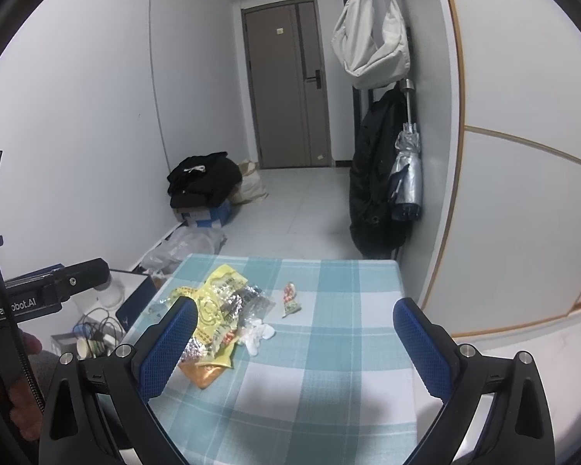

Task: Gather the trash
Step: 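Reach the right gripper into the pile and grasp the yellow bread bag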

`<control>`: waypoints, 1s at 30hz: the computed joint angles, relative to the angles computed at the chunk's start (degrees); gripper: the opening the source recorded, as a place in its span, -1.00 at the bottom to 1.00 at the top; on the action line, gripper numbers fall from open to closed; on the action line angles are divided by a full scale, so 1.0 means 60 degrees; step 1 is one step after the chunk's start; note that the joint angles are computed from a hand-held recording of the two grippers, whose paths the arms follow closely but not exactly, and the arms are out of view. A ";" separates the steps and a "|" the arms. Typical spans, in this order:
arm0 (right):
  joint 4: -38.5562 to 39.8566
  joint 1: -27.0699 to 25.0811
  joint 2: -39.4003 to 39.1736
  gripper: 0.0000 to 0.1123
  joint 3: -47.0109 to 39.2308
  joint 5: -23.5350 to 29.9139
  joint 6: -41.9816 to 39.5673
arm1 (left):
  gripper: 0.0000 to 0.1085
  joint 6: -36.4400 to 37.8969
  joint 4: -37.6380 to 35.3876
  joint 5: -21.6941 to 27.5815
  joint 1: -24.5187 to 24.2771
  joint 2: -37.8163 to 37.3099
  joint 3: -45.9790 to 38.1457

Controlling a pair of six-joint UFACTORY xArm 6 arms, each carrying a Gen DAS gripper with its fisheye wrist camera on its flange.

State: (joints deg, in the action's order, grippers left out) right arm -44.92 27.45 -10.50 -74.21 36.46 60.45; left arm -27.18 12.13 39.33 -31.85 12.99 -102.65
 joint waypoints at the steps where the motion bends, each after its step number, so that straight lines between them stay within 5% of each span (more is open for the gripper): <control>1: 0.0118 -0.0042 0.0072 0.82 -0.0048 -0.0053 -0.0083 | 0.88 -0.0030 0.0047 -0.0029 0.0044 0.0045 -0.0015; 5: 0.0923 -0.0287 0.0500 0.82 -0.0323 -0.0457 -0.0750 | 0.88 0.0123 -0.0084 -0.0212 0.0223 0.0200 -0.0021; 9: 0.3239 -0.0602 0.1384 0.82 -0.1022 -0.0694 -0.2521 | 0.88 0.0458 -0.0641 -0.0355 0.0483 0.0441 -0.0041; 19: 0.8057 -0.1096 0.4618 0.81 -0.4395 0.0674 -0.5508 | 0.88 0.1358 -0.2376 -0.0282 0.1106 0.1052 -0.0200; 24: 0.9985 -0.1281 0.6340 0.81 -0.6470 0.1587 -0.6095 | 0.88 0.1675 -0.3332 0.0288 0.1378 0.1506 -0.0905; 30: 1.0781 -0.1361 0.8038 0.81 -0.8788 0.2626 -0.5716 | 0.88 0.1722 -0.4267 0.0835 0.1634 0.1904 -0.1516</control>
